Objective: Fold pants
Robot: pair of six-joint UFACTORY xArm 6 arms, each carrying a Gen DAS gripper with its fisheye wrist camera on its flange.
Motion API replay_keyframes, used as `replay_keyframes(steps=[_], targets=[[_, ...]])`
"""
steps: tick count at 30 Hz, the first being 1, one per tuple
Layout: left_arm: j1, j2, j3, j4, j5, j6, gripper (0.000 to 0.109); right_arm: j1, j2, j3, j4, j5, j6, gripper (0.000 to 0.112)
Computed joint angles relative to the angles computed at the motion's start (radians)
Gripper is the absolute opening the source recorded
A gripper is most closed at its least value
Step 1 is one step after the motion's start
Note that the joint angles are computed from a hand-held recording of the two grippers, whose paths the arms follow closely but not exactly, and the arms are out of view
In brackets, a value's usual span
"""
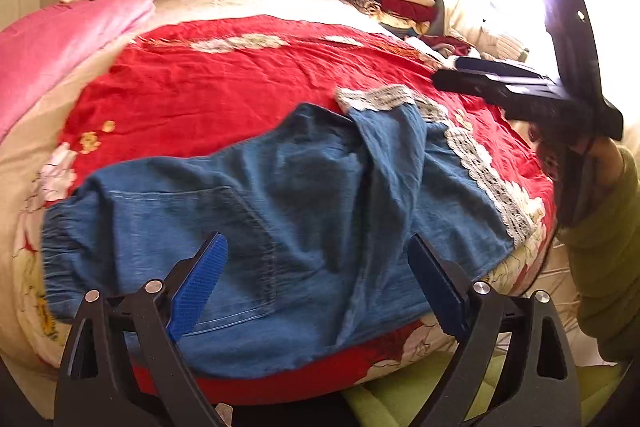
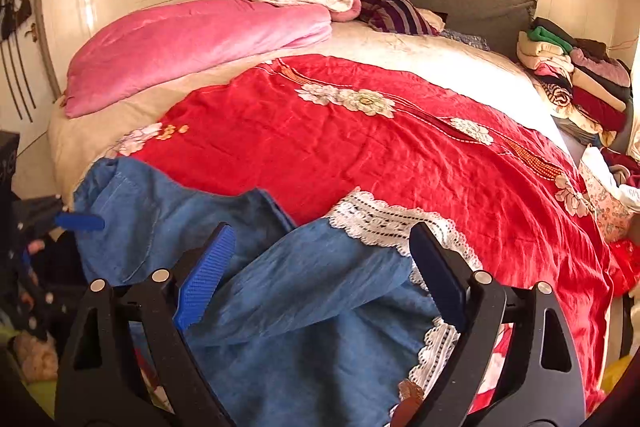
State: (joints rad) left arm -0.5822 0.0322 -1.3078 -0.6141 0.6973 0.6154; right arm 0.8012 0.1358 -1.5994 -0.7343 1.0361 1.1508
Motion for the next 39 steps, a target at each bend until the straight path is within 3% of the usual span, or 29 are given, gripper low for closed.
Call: replay_keyframes(steps=[3, 7, 10, 13, 21, 23, 24, 25, 28, 34, 39], targets=[[-0.006, 0.041, -0.04, -0.019, 0.042, 0.005, 0.087, -0.043, 0.011, -0.008, 0.037, -0.014, -0.03, 0.083], [-0.018, 0.121, -0.123, -0.022, 0.104, -0.009, 0.063, -0.109, 0.07, -0.068, 0.103, -0.012, -0.115, 0.083], [-0.045, 0.168, -0.163, -0.006, 0.126, -0.016, 0.053, -0.152, 0.142, -0.142, 0.186, -0.001, -0.191, 0.083], [-0.066, 0.205, -0.188, 0.003, 0.117, -0.022, 0.052, -0.187, 0.219, -0.219, 0.262, 0.015, -0.254, 0.083], [-0.073, 0.247, -0.208, -0.037, 0.081, -0.006, 0.052, -0.226, 0.433, -0.474, 0.371, 0.161, -0.366, 0.08], [-0.079, 0.238, -0.191, -0.032, 0.062, 0.004, 0.049, -0.234, 0.476, -0.525, 0.385, 0.204, -0.38, 0.074], [-0.08, 0.233, -0.184, -0.036, 0.059, 0.011, 0.043, -0.238, 0.484, -0.529, 0.396, 0.205, -0.389, 0.052], [-0.079, 0.232, -0.184, -0.042, 0.064, 0.016, 0.043, -0.246, 0.48, -0.511, 0.428, 0.188, -0.41, 0.034], [-0.081, 0.23, -0.183, -0.053, 0.058, 0.029, 0.043, -0.25, 0.415, -0.406, 0.443, 0.09, -0.41, 0.01], [-0.083, 0.218, -0.171, -0.081, 0.049, 0.054, 0.049, -0.22, 0.155, -0.111, 0.32, -0.084, -0.23, 0.008], [-0.092, 0.216, -0.161, -0.082, 0.014, 0.059, 0.051, -0.194, -0.027, 0.069, 0.217, -0.13, -0.08, 0.007]])
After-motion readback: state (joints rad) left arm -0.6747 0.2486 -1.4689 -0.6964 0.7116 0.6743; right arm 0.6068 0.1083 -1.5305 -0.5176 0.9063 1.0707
